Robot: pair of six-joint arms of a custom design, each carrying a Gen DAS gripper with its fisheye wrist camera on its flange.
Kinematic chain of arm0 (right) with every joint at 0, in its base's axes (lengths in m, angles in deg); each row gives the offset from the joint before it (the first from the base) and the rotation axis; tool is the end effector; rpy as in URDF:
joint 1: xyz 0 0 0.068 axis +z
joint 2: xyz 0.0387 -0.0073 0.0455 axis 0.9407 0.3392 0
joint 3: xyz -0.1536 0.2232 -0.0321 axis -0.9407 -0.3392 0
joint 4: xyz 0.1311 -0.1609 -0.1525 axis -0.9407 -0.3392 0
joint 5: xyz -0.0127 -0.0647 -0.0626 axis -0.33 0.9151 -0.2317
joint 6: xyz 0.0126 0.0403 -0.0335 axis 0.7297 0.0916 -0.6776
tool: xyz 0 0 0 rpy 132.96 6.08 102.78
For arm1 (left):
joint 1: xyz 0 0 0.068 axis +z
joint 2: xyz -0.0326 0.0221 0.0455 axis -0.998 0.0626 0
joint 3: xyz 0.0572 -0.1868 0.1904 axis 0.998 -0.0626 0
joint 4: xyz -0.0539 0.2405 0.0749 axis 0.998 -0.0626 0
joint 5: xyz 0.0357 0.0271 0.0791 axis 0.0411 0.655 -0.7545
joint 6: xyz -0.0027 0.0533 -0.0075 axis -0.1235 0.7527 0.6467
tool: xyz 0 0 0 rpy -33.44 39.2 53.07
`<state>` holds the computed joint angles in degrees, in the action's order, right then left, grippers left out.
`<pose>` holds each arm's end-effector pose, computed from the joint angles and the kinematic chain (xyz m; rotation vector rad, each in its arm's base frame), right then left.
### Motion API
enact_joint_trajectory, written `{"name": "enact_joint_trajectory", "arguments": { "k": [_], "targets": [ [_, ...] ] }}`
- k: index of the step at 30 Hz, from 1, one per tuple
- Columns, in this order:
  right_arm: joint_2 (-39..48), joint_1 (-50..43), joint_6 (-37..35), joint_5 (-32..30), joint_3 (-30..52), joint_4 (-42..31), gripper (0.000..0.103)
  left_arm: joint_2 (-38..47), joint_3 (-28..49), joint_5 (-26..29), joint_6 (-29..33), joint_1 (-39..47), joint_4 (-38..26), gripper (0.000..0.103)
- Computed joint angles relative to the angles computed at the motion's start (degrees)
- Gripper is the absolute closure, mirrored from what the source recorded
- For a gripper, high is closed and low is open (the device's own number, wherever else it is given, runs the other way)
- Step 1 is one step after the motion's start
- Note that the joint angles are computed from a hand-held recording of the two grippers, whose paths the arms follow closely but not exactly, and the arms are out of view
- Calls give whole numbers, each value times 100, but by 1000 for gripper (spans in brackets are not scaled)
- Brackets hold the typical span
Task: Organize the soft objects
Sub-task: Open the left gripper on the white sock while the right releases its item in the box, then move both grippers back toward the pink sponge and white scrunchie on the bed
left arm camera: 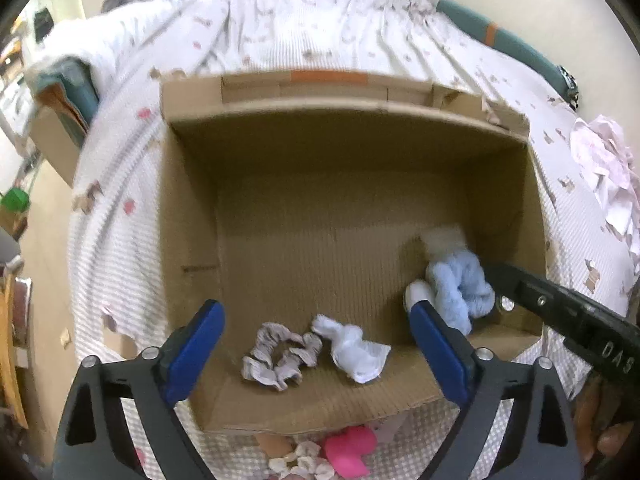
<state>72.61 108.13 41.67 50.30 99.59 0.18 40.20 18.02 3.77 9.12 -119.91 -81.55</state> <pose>0.1799 0.1368 0.2238 0.3392 2.5018 0.5882 0.2529 -0.1629 0.2597 0.3600 2.6384 -0.1456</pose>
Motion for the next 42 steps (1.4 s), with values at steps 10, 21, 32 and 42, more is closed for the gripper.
{"name": "enact_joint_trajectory", "arguments": {
  "k": [10, 21, 32, 42],
  "targets": [
    [-506, 401, 156, 1022, 147, -336, 17, -487, -66, 72, 81, 240, -104, 8],
    [-628, 960, 652, 1565, 357, -1215, 17, -1020, 13, -57, 16, 213, -459, 8],
    [-665, 1783, 1328, 2067, 503, -2021, 17, -1785, -410, -215, 11, 414, -805, 8],
    [-468, 2746, 2012, 2476, 781, -2497, 17, -2494, -895, -338, 23, 377, -1182, 8]
  ]
}}
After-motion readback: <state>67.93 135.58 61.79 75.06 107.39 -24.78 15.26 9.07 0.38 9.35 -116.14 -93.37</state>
